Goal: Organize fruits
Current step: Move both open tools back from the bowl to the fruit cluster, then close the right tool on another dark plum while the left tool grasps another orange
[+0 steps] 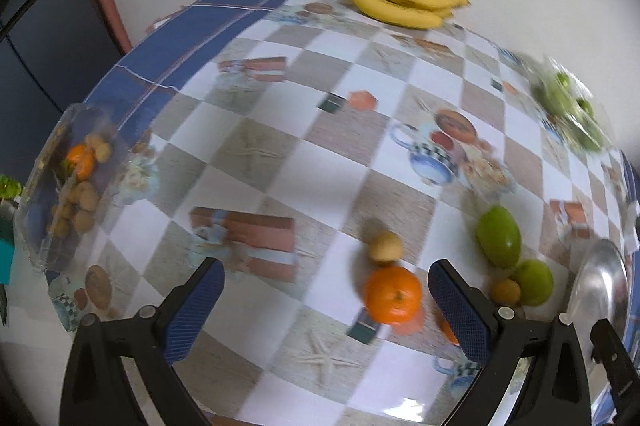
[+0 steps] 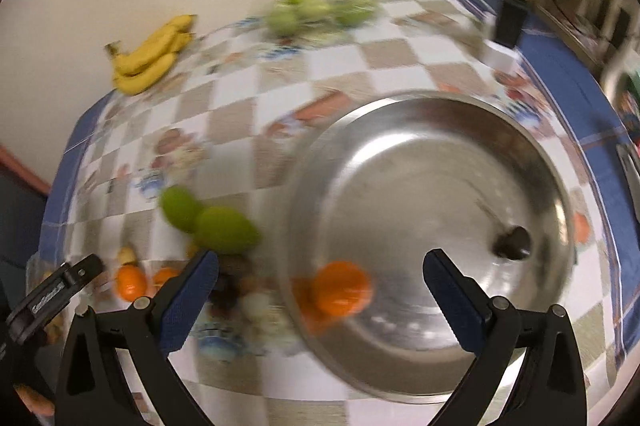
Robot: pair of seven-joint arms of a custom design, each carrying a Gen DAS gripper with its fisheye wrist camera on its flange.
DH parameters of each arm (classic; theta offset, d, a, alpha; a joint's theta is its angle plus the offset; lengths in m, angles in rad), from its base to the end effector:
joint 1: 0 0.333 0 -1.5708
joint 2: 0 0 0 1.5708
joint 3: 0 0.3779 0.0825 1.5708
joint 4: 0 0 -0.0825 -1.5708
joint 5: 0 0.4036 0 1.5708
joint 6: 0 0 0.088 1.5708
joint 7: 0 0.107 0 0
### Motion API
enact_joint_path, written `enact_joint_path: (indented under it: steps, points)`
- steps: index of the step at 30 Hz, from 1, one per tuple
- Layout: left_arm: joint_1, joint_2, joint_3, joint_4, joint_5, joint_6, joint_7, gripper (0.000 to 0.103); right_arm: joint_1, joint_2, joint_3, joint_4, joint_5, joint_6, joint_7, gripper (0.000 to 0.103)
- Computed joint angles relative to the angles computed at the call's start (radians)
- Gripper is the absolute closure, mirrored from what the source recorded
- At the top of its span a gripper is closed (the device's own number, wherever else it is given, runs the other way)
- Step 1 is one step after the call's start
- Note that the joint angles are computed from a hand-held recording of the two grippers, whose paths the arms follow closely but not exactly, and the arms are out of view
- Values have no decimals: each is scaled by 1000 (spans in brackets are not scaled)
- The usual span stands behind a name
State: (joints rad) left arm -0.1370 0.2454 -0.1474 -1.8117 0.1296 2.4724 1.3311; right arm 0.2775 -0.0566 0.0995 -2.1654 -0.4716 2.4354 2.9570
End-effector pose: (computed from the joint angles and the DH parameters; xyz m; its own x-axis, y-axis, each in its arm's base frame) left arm 0.6651 -0.1853 0.5031 -0.1212 -0.9924 0.0191 -0.9060 0.1027 -0.4106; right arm 0.5279 0.2088 0.5060 -0.6016 -0.7804 -0.1706 -0.6653 0.6077 -0.4337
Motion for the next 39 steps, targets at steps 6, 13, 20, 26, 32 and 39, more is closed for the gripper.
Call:
enact_joint_path:
  steps: [6, 13, 20, 26, 32, 39]
  points:
    - [19, 4, 3, 3, -29, 11, 15, 0, 23, 69, -2, 51, 46, 108, -99, 1]
    - [25, 16, -15, 4, -72, 5, 87, 0, 53, 128, -13, 81, 146, 160, -232, 1]
    - [31, 32, -34, 16, -153, -22, 163, 0, 70, 160, -21, 98, 204, 150, -318, 16]
    - [36, 51, -46, 30, -228, -63, 207, 13, 74, 182, -29, 108, 247, 106, -355, 39]
    - [39, 67, -51, 46, -276, -103, 228, 27, 78, 190, -36, 109, 251, 88, -366, 54]
    - [40, 75, -54, 54, -308, -117, 247, 44, 79, 195, -37, 111, 256, 96, -381, 58]
